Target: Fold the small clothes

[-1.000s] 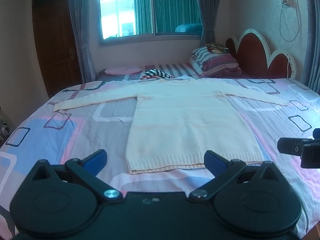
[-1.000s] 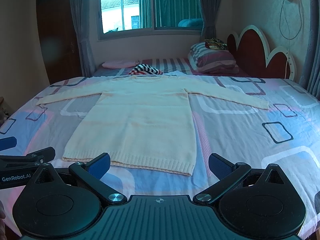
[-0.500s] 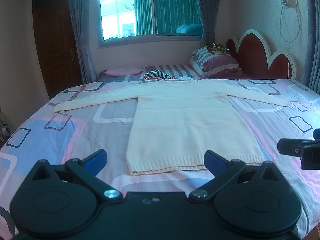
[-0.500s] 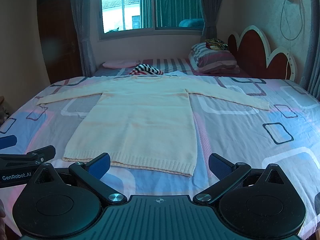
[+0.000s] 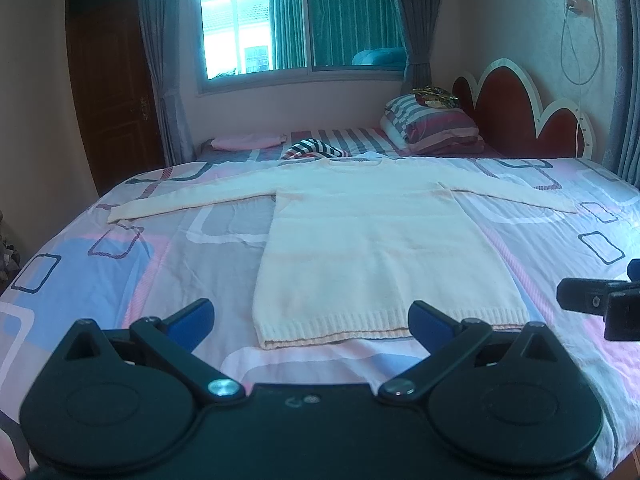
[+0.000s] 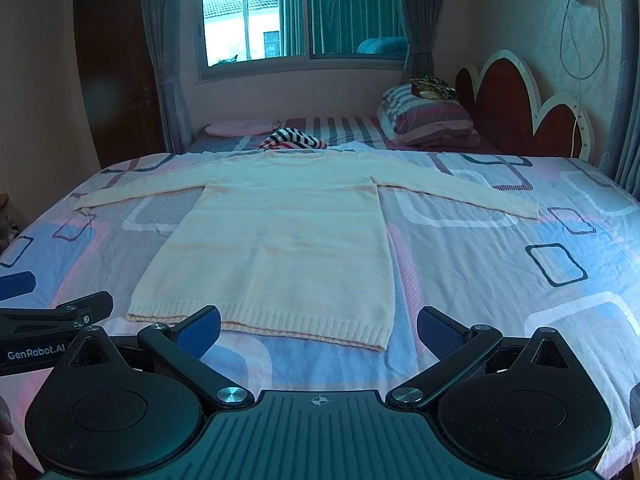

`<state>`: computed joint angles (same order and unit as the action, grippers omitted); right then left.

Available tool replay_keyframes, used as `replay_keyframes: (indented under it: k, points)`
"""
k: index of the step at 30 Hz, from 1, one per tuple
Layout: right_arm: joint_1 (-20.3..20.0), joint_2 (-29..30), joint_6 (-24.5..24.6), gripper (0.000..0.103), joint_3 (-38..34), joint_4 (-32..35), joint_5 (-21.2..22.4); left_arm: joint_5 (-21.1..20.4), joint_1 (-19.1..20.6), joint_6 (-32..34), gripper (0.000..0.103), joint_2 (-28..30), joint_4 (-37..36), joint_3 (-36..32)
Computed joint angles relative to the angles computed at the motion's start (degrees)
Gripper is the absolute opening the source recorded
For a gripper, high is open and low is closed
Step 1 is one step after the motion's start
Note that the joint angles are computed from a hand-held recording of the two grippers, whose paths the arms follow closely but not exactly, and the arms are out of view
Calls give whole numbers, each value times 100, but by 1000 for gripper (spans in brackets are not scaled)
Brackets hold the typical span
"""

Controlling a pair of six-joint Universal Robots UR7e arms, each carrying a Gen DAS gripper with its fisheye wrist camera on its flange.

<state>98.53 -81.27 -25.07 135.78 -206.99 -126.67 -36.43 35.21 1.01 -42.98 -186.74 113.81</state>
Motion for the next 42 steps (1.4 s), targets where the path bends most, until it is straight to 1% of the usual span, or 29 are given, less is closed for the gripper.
replay_keyframes:
  k: [22,34,42]
  points:
    - [-15,12,30,103,4,-15,-1,11,-15,-8,103,43,-33,9]
    - [-58,33,92,103,8,-45,-16,-65,12,-68,103,34,78,-22]
    - [-154,14,111,103,-54,-17,-98,-198,120,20,103,178,157,-281]
